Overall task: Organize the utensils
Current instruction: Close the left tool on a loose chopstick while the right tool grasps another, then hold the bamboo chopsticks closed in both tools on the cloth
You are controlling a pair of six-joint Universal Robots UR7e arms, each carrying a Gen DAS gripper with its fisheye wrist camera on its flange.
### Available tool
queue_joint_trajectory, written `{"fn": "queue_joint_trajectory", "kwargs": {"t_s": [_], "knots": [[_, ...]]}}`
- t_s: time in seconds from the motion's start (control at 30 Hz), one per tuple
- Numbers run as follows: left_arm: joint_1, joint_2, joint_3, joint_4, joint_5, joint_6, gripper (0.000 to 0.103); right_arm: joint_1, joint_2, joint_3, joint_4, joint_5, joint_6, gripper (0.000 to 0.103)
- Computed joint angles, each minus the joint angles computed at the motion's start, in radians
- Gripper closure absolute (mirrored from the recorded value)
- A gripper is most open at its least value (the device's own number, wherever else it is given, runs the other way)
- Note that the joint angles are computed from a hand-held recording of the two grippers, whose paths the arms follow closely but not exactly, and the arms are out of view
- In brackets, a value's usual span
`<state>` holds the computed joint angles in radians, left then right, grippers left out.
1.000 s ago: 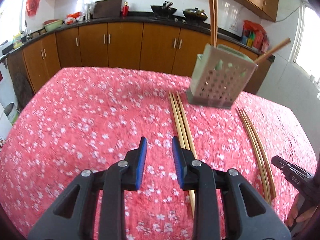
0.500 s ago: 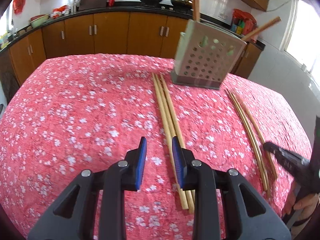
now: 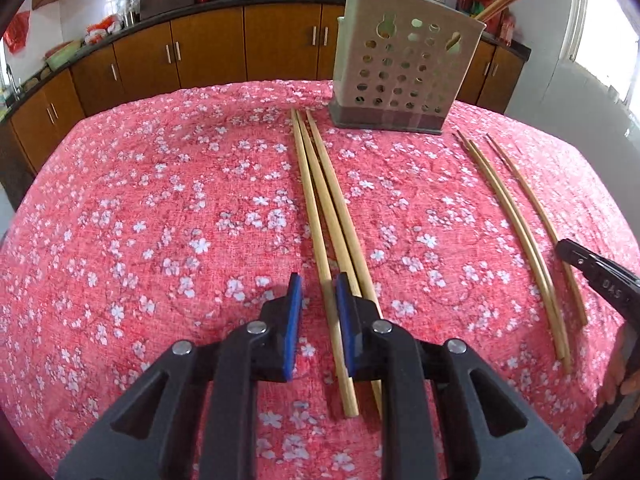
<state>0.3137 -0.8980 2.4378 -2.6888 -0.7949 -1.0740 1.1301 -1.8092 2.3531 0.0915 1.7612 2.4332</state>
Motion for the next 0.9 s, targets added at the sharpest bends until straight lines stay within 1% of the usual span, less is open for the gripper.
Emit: {"fn": "queue_joint_trajectory", "kwargs": {"t_s": [0.07, 0.13, 0.27, 0.33, 0.4, 0.5, 0.57, 0.63, 0.77, 0.83, 0.9], "knots": [[0.002, 0.009, -0.012, 0.024, 0.012, -0.004, 0.086, 0.005, 0.008, -0.001, 0.001, -0.002, -0.007, 0.095], [0.007, 0.009, -0.022, 0.057, 0.024, -0.021, 0.094, 0.007, 0.010, 0.001, 0.003, -0.003, -0.013, 0.095], [0.028, -0.026, -0.015, 0.112, 0.047, -0.057, 0.095, 0.002, 0.015, -0.008, 0.004, -0.005, -0.022, 0.095], [0.042, -0.062, 0.000, 0.150, 0.062, -0.086, 0.095, 0.000, 0.016, -0.015, -0.003, 0.004, -0.020, 0.095], [0.054, -0.095, 0.019, 0.161, 0.070, -0.098, 0.095, -0.015, 0.010, -0.024, -0.003, 0.001, -0.010, 0.095], [0.061, -0.124, 0.046, 0.131, 0.069, -0.087, 0.094, -0.043, -0.002, -0.036, 0.008, -0.017, 0.001, 0.095], [0.055, -0.125, 0.060, 0.106, 0.073, -0.072, 0.094, -0.053, -0.006, -0.039, 0.015, -0.026, 0.002, 0.095], [0.049, -0.126, 0.070, 0.089, 0.074, -0.064, 0.090, -0.054, -0.008, -0.037, 0.012, -0.023, -0.004, 0.095], [0.048, -0.140, 0.094, 0.027, 0.059, -0.054, 0.089, -0.048, -0.006, -0.034, 0.007, -0.016, -0.004, 0.095], [0.046, -0.154, 0.111, 0.000, 0.051, -0.053, 0.089, -0.057, -0.003, -0.038, 0.017, -0.034, 0.004, 0.095], [0.042, -0.147, 0.112, -0.009, 0.049, -0.059, 0.089, -0.068, -0.007, -0.040, 0.026, -0.047, 0.003, 0.095]]}}
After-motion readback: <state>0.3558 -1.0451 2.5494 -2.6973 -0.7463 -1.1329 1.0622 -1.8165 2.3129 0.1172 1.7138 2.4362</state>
